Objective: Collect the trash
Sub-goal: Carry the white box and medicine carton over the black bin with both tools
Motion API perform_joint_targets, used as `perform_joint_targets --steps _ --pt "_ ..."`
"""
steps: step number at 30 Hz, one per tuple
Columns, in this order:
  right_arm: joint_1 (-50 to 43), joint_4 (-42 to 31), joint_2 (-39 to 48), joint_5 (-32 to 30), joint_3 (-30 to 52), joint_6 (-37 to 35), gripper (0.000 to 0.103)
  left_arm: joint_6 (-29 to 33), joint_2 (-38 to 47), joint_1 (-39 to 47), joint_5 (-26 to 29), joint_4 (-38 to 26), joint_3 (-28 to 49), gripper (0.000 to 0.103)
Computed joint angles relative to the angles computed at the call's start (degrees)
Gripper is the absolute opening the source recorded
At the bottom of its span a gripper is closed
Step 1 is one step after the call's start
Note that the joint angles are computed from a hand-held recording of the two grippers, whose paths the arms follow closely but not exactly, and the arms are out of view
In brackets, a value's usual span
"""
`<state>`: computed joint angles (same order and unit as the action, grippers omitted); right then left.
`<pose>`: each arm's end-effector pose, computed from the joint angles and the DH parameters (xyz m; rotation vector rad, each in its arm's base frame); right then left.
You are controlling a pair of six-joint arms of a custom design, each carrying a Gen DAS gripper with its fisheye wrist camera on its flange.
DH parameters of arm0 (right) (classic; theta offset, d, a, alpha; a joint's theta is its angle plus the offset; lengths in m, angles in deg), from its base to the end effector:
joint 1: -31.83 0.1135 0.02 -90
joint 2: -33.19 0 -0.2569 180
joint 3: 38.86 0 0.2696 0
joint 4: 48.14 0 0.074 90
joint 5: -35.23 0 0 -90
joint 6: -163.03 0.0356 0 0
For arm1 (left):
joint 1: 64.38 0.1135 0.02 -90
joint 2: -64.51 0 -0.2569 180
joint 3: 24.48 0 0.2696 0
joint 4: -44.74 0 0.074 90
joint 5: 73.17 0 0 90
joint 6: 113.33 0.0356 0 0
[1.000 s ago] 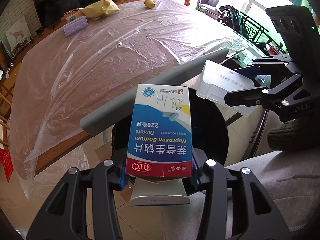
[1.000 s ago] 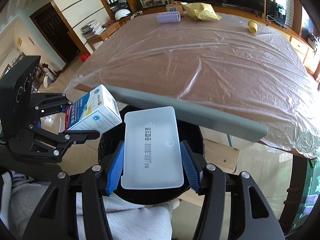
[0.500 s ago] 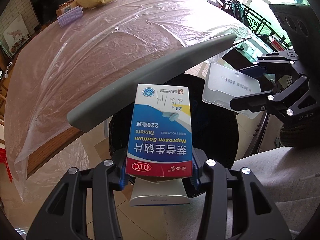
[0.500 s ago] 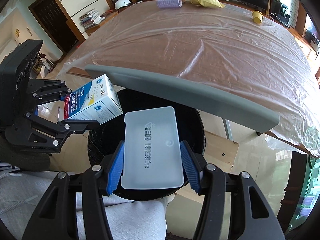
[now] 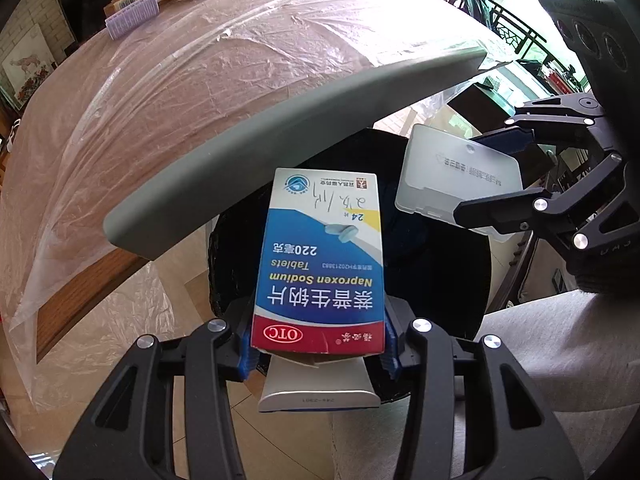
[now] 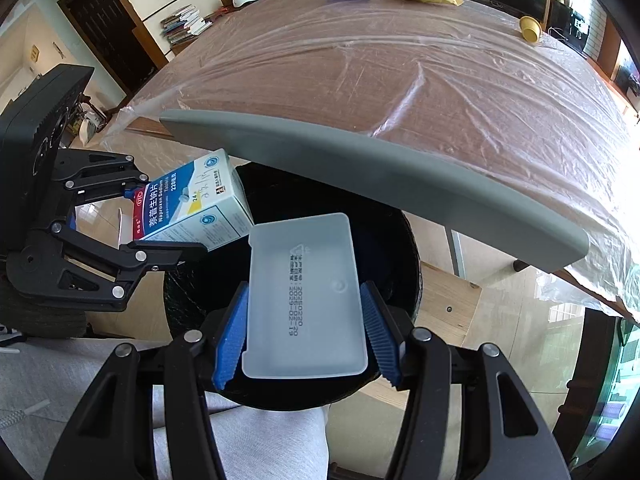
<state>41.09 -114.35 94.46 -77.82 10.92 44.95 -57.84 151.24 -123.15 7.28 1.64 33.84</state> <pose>0.1788 0.0433 0.1808 -0.9617 2.6526 0.5178 0.1487 -0.2339 0.1382 0.5502 2.7408 -0.1705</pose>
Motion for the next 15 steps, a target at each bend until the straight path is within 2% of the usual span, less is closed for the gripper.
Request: perform_joint_targets --steps 15 --pt "4.4 5.3 3.2 2.9 -1.6 3.3 0.054 -0.5 4.8 0.1 0.6 2.2 0.8 0.047"
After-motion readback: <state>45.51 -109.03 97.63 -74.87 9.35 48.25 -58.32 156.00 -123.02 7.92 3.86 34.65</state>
